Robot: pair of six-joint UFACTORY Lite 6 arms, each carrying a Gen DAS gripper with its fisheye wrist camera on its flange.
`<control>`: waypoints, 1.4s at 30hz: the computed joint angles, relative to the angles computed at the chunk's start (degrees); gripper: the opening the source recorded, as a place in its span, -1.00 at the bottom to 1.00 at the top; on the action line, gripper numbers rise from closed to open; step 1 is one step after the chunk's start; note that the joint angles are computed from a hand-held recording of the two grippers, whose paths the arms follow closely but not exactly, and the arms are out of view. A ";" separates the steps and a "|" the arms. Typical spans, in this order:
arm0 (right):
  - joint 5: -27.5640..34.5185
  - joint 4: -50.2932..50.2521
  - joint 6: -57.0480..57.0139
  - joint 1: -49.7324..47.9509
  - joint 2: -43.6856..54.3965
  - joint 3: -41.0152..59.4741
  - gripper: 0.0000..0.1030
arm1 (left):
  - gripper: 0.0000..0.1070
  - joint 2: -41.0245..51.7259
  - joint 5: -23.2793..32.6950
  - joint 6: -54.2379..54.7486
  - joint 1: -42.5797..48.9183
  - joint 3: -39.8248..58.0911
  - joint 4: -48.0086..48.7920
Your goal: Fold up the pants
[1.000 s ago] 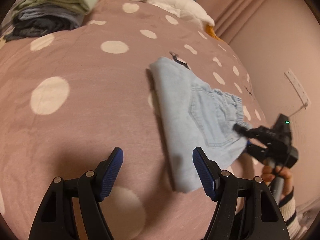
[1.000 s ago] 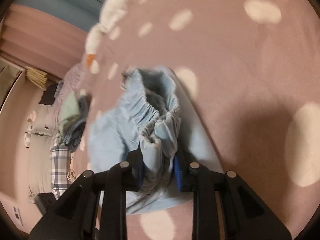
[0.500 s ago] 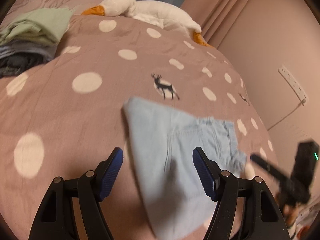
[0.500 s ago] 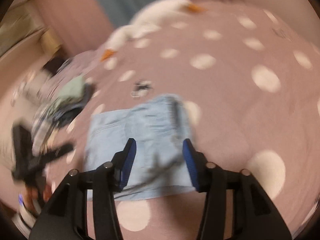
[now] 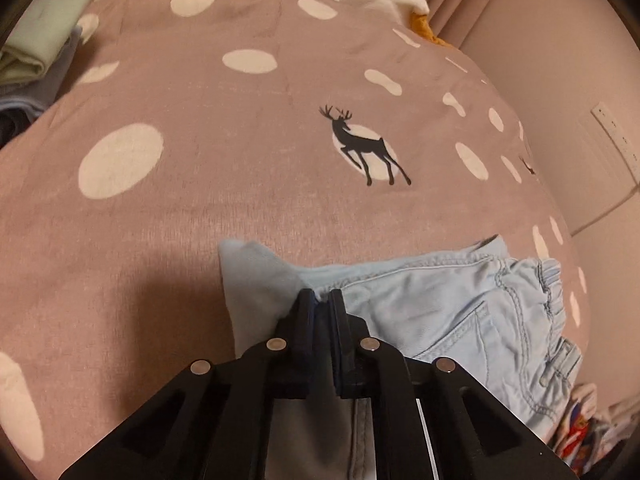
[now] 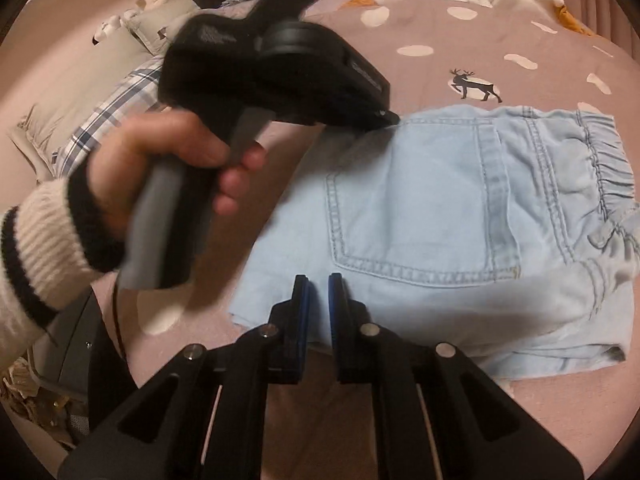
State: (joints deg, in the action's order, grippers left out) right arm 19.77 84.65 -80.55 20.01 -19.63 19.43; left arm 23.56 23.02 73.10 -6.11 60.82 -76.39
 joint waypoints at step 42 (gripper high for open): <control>38.05 -23.92 1.82 -65.76 -6.13 3.69 0.43 | 0.40 -47.43 15.19 4.63 13.07 -43.38 3.08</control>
State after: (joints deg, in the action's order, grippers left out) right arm 57.82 60.74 -78.73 -45.75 -25.75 23.11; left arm -23.87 38.21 77.73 6.96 17.43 -73.31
